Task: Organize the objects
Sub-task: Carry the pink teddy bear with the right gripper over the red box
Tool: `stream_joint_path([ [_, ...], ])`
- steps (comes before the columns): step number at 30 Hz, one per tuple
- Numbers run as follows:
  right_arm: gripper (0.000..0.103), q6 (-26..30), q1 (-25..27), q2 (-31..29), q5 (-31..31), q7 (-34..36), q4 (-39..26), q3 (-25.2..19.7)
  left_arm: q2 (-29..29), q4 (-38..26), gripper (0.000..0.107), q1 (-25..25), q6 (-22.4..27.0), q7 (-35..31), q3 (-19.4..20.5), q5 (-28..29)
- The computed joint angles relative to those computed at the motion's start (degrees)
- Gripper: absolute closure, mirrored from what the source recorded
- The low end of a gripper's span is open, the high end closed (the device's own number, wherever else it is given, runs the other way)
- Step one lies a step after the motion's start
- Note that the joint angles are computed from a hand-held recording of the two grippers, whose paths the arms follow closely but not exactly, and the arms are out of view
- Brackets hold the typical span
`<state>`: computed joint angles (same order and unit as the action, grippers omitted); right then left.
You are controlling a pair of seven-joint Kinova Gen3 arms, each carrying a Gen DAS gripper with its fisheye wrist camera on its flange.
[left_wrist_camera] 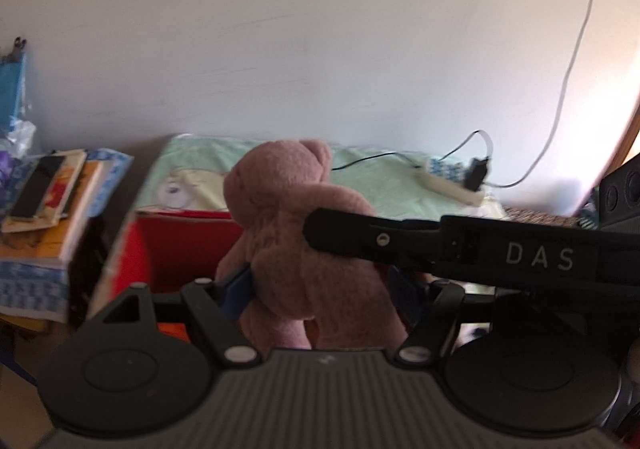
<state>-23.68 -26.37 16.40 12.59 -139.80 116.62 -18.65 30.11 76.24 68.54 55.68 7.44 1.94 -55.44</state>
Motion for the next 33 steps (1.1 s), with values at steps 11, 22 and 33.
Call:
stream_joint_path([
  [11, 0.083, 4.61, -5.03, 9.00, -10.19, 0.58, -7.18, 0.24, -4.24, 12.81, 0.036, -9.68, -8.26, -5.17, 2.88, 5.95],
  [22, 0.083, 14.49, -5.17, 10.67, -13.78, 1.85, -11.30, -0.14, -2.24, 12.27, 0.037, -10.13, -8.78, -13.16, 1.97, 9.77],
  [33, 0.083, 16.37, 3.25, 13.38, -10.85, 0.23, -12.33, -9.78, -1.84, 11.51, 0.037, -8.11, -5.90, -14.89, 1.57, 10.14],
])
